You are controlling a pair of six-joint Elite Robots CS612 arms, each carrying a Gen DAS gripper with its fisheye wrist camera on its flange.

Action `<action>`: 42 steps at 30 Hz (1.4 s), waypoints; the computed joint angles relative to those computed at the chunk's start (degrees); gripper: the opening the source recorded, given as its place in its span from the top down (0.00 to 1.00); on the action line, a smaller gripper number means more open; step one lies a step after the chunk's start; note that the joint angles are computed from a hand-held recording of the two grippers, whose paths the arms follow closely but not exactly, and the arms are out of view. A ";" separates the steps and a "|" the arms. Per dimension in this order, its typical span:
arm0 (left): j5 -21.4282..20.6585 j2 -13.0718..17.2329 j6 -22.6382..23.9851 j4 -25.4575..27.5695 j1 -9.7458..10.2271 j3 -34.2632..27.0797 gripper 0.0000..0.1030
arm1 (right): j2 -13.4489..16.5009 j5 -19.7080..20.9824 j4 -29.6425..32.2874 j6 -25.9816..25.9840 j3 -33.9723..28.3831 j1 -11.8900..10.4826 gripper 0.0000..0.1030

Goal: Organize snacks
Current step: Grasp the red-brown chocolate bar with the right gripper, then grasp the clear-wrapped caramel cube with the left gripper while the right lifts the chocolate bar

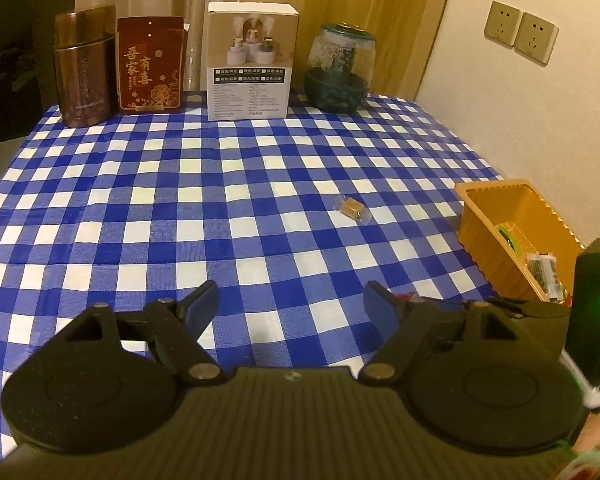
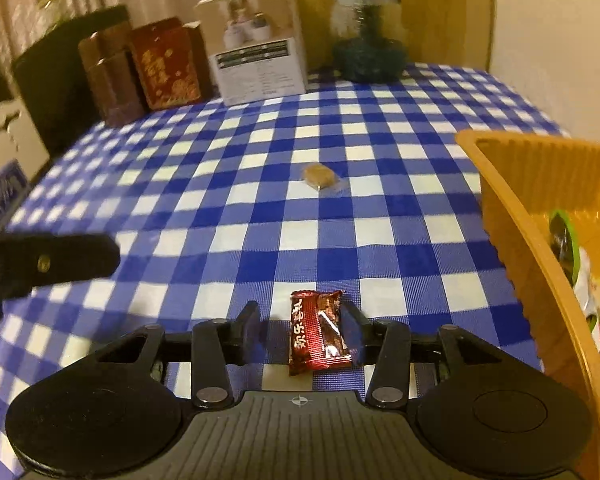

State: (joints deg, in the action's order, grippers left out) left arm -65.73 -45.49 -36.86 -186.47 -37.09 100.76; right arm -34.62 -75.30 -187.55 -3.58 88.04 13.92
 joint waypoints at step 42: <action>-14.01 15.50 10.57 6.82 4.89 -25.44 0.54 | -1.93 -3.10 -14.81 13.10 1.02 -4.12 0.76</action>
State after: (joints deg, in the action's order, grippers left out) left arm -79.74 -29.98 -26.29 -179.66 -32.19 75.31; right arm -36.56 -78.40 -202.36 9.52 89.06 9.80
